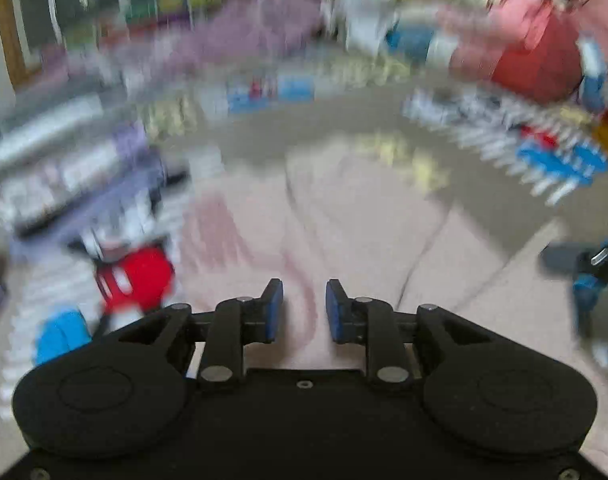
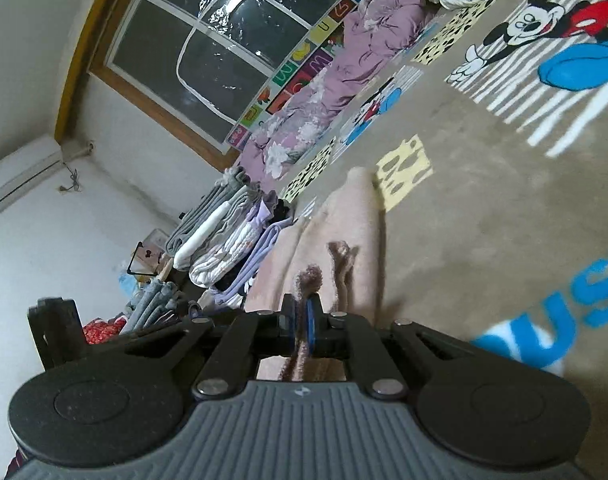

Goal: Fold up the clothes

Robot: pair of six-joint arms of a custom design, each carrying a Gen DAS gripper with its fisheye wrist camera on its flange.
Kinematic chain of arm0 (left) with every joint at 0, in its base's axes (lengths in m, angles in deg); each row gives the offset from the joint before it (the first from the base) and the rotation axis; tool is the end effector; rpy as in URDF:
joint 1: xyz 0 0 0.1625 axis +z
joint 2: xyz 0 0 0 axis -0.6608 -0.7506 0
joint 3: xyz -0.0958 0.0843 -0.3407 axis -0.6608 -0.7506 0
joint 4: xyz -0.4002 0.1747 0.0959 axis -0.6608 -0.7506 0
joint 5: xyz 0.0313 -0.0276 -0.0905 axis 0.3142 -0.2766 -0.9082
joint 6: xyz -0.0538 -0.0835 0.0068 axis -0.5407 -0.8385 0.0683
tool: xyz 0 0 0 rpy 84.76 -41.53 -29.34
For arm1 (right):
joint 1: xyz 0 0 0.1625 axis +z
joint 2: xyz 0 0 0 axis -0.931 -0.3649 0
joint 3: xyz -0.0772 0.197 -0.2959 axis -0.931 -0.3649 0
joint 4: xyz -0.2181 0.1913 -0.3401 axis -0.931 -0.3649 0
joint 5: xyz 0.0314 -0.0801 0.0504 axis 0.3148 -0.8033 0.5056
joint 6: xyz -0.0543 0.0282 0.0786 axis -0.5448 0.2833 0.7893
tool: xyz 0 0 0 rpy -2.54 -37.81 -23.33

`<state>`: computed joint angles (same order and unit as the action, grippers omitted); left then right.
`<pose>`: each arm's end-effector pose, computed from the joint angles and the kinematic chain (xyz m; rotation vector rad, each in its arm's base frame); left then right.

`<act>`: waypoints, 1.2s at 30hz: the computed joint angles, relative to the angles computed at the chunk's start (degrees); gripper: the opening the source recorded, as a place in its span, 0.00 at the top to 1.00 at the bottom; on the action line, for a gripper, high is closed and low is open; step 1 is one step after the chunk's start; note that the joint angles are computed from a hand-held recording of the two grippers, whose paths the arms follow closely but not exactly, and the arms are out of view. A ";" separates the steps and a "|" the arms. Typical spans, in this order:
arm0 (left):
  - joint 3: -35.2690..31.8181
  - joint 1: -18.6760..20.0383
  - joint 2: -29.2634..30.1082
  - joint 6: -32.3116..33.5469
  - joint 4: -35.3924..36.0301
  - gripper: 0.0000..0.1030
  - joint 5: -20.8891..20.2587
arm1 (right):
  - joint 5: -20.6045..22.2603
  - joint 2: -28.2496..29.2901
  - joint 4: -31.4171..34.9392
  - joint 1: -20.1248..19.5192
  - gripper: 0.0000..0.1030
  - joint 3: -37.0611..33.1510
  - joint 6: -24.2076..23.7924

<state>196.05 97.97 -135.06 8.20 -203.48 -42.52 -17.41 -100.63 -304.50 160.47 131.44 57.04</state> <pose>-0.1459 -0.5752 0.1537 1.0145 2.2241 -0.6586 0.1584 -0.4272 0.0456 -0.0209 2.5457 -1.5579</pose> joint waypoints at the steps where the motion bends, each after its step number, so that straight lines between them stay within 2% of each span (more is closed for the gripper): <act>1: -0.60 0.64 0.10 -1.20 2.77 0.76 -0.28 | -0.46 0.09 0.10 0.13 0.93 -0.07 -0.24; 3: 0.14 1.38 -1.91 -1.17 1.56 0.74 -3.14 | -0.64 0.49 0.00 0.31 0.93 -0.20 -1.35; 4: 0.98 0.92 -3.86 -3.74 1.65 0.73 -3.02 | -1.01 0.57 0.05 0.40 0.93 -0.20 -1.63; 7: 8.64 0.00 -13.65 -6.93 -5.29 0.68 -5.73 | -1.20 0.93 -1.05 0.23 0.93 0.10 -1.59; 9: 13.83 -0.84 -19.65 -8.79 -6.86 0.60 -5.51 | -1.00 1.10 -1.69 0.21 0.90 0.22 -1.57; 12: 21.55 -2.46 -28.59 -9.65 -6.70 0.59 -4.98 | -2.57 1.70 -2.58 0.71 0.81 0.18 -1.58; 13: 23.79 -2.95 -31.17 -9.33 -6.01 0.59 -4.98 | -2.86 1.77 -2.63 0.70 0.67 0.31 -1.43; 14: 25.31 -3.13 -32.64 -8.78 -5.96 0.59 -5.63 | -2.83 2.06 -3.42 0.56 0.58 0.50 -1.15; 16: 28.31 -3.50 -35.67 -7.68 -5.69 0.59 -6.93 | -1.86 2.47 -5.13 0.03 0.57 1.06 -0.31; 18: 30.18 -3.56 -37.66 -6.09 -5.16 0.59 -8.59 | -1.61 2.48 -5.70 -0.17 0.52 1.50 0.21; 21: 30.94 -2.09 -39.04 -6.16 0.93 0.59 -12.39 | -3.86 2.03 -4.90 0.69 0.51 1.64 -0.29; 23: 30.72 -0.28 -37.50 -6.54 4.44 0.57 -13.94 | -5.70 1.86 -4.33 1.58 0.51 1.37 -0.43; 24: 31.98 -0.52 -37.80 -4.79 2.92 0.57 -13.50 | -6.45 1.81 -3.91 1.95 0.51 1.20 -0.35; 26: 32.51 -1.83 -39.98 -3.67 4.88 0.55 -13.80 | -8.17 1.69 -2.62 2.67 0.51 0.61 0.22; 28: 33.02 -1.73 -42.01 -1.82 4.87 0.48 -16.79 | -9.68 1.44 -1.11 3.31 0.51 0.01 0.84; 29: 33.24 -1.67 -42.98 -0.93 4.91 0.41 -18.31 | -10.37 1.32 -0.49 3.66 0.51 -0.30 0.89; 31: 33.64 -1.59 -44.74 0.90 5.05 0.41 -21.07 | -11.72 0.86 1.00 4.49 0.51 -0.92 0.49; 32: 33.98 -2.01 -44.97 2.36 5.05 0.39 -20.74 | -12.60 0.68 1.32 5.05 0.52 -1.13 -0.15; 33: 34.32 -2.42 -45.20 3.82 5.05 0.37 -20.40 | -12.93 0.58 1.38 5.47 0.53 -1.35 -0.99; 35: 34.98 -2.65 -45.30 6.40 4.89 0.37 -20.14 | -12.92 -0.16 3.46 6.19 0.66 -1.88 -2.37; 36: 35.35 -2.54 -45.25 7.62 4.71 0.37 -20.13 | -13.53 -0.57 4.90 6.77 0.68 -2.24 -3.26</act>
<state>231.41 95.44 -180.31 15.82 -198.78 -62.65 -30.94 -101.21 -299.60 167.25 129.20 53.78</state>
